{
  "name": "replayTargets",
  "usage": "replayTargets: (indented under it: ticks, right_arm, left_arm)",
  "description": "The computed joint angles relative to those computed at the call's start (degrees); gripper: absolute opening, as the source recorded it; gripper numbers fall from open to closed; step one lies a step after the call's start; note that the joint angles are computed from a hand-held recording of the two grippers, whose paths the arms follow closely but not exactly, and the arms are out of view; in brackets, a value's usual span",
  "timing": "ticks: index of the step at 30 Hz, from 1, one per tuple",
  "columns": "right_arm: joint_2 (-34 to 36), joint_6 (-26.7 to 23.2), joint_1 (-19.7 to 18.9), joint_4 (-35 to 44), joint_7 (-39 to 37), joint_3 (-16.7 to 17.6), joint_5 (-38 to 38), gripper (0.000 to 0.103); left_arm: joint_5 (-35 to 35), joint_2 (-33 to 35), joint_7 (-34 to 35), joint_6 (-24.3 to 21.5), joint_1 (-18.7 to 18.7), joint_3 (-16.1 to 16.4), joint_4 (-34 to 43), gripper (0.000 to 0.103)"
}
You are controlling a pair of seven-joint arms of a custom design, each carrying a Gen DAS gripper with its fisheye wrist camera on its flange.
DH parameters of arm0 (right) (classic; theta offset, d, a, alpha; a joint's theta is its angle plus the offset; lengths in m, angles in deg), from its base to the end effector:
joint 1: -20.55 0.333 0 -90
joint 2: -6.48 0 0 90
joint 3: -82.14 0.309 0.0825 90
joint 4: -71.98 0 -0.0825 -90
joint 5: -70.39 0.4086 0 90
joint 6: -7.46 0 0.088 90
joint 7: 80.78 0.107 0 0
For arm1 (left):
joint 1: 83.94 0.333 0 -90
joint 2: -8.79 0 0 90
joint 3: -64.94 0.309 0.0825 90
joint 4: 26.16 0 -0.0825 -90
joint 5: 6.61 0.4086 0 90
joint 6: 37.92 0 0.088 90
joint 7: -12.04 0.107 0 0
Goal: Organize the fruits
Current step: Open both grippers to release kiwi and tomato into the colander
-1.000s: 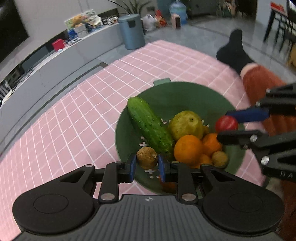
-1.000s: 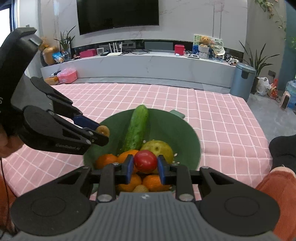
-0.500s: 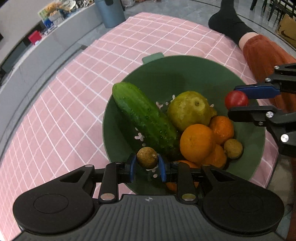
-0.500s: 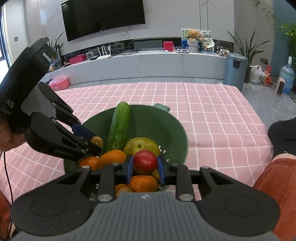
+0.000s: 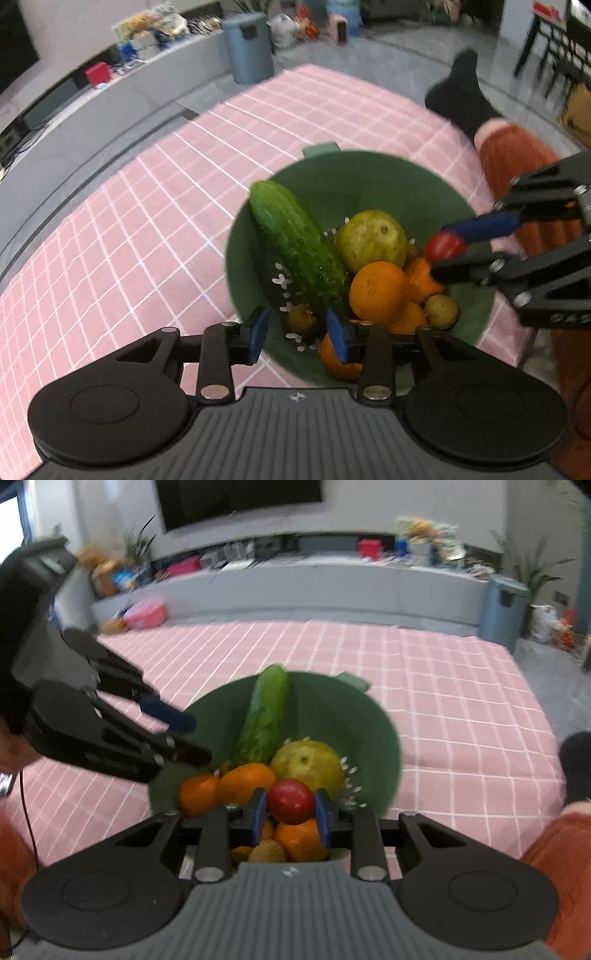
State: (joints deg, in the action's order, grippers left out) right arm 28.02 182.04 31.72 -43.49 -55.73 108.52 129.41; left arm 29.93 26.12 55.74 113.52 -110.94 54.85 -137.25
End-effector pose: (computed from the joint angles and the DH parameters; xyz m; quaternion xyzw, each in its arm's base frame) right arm 0.5530 0.3237 0.3031 -0.8396 0.3903 -0.0818 0.3688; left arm 0.5222 -0.4067 0.3497 -0.5633 0.7823 -0.1864 0.1898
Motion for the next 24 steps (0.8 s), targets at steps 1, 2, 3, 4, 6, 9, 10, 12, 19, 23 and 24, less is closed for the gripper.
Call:
replayTargets:
  ticks: [1,2,3,4,6,9,10,12,19,23,24]
  right_arm:
    - [-0.11,-1.41,1.83,0.17,2.61,-2.27,-3.67,0.024]
    - [-0.12,-3.19,3.8,0.5,5.7,-4.79,-8.17,0.024]
    - [0.04,-4.86,5.51,0.98,8.7,-7.0,-12.59,0.024]
    - [0.28,-6.12,6.6,1.45,11.04,-8.49,-16.22,0.024]
    - [0.99,-7.58,8.31,2.55,15.39,-10.83,-22.73,0.024]
    - [2.09,-10.36,8.76,4.38,19.73,-11.94,-29.29,0.024]
    - [2.34,-11.07,8.4,4.76,20.14,-11.59,-30.49,0.024]
    - [2.7,-11.53,8.39,5.12,21.44,-11.44,-32.79,0.024]
    - [4.16,-13.35,7.33,6.7,24.51,-10.68,-37.47,0.026]
    - [4.84,-13.8,7.97,7.44,25.92,-11.32,-39.55,0.028]
    - [4.81,-13.91,8.15,7.5,26.26,-11.48,-40.15,0.028]
  left_arm:
    - [0.98,-0.97,-2.12,0.86,-0.41,0.46,-1.09,0.046]
    - [2.32,-2.01,-4.97,0.98,-0.96,0.94,-2.09,0.048]
    - [3.73,-2.84,-7.92,-0.16,-1.53,1.24,-2.65,0.052]
    - [5.26,-3.47,-10.95,-1.95,-2.01,1.37,-2.95,0.053]
    - [7.67,-4.61,-15.73,-3.4,-1.91,1.06,-3.96,0.053]
    - [8.5,-7.33,-21.38,-1.4,-0.28,-0.06,-7.45,0.053]
    - [8.73,-8.06,-23.35,-0.95,0.2,-0.36,-8.41,0.053]
    - [8.7,-8.82,-25.36,-1.14,1.03,-1.15,-9.37,0.053]
    - [7.67,-10.58,-27.94,-0.95,2.82,-2.98,-12.37,0.053]
    - [8.06,-11.54,-29.03,0.01,3.09,-3.61,-13.93,0.053]
    - [8.15,-11.65,-29.27,0.17,3.11,-3.77,-14.1,0.053]
